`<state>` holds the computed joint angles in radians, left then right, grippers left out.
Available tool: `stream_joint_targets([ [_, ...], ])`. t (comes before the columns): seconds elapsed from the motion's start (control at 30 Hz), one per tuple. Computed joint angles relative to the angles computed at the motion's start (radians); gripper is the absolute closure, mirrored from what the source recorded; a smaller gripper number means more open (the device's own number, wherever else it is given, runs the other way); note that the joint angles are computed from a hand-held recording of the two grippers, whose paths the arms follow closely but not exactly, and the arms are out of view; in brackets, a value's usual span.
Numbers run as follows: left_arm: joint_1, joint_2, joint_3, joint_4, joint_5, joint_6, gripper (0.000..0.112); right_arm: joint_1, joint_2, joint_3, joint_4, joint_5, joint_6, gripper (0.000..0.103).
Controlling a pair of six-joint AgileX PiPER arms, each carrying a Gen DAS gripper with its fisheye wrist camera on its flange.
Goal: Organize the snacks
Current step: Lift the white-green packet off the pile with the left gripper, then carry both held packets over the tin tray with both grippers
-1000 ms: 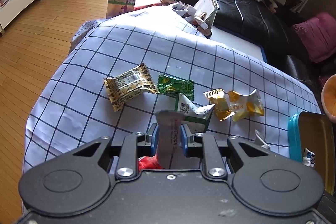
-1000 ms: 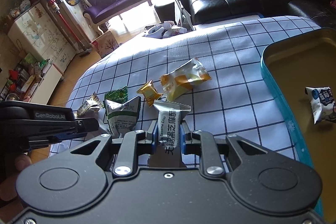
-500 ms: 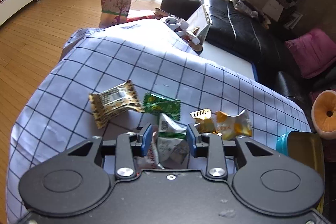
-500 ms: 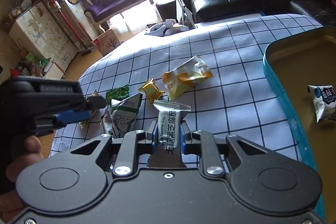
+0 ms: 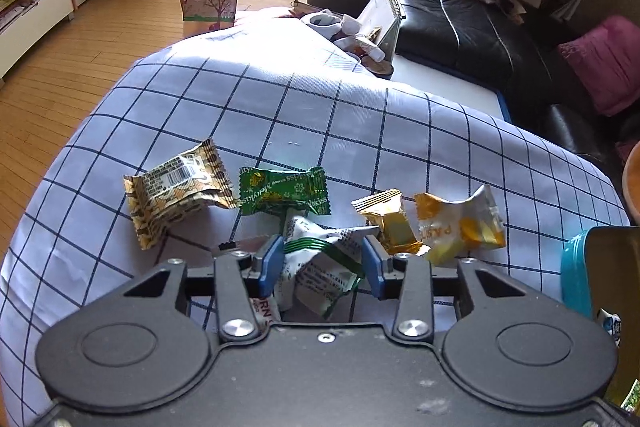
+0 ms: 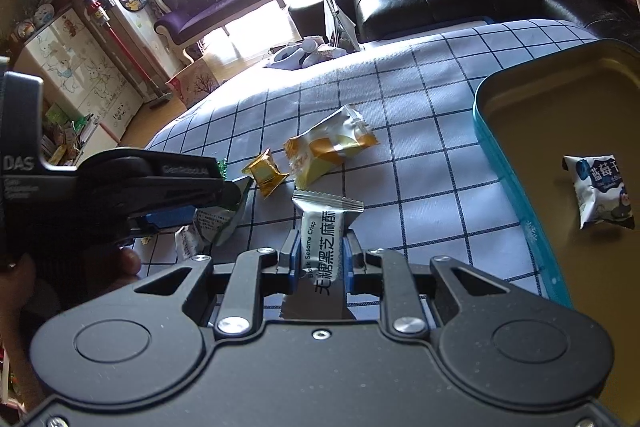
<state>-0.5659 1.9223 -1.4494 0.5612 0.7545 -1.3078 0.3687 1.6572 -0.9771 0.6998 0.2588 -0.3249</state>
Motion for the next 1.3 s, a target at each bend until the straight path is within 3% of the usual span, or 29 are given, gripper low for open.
stream_joint_targets([
  [0.37, -0.002, 0.065, -0.061, -0.008, 0.028, 0.012, 0.052, -0.028, -0.014, 0.017, 0.042, 0.016, -0.046, 0.074],
  [0.6, -0.016, 0.075, -0.078, 0.005, 0.066, 0.031, 0.062, -0.034, -0.014, 0.015, 0.064, 0.020, -0.067, 0.074],
  [0.77, 0.000, 0.005, -0.009, -0.031, 0.005, 0.009, 0.063, -0.032, -0.015, 0.014, 0.080, 0.022, -0.084, 0.074],
  [1.3, -0.146, -0.165, 0.002, 0.124, 0.115, -0.142, 0.064, -0.020, -0.041, 0.022, 0.148, 0.038, -0.179, 0.074],
])
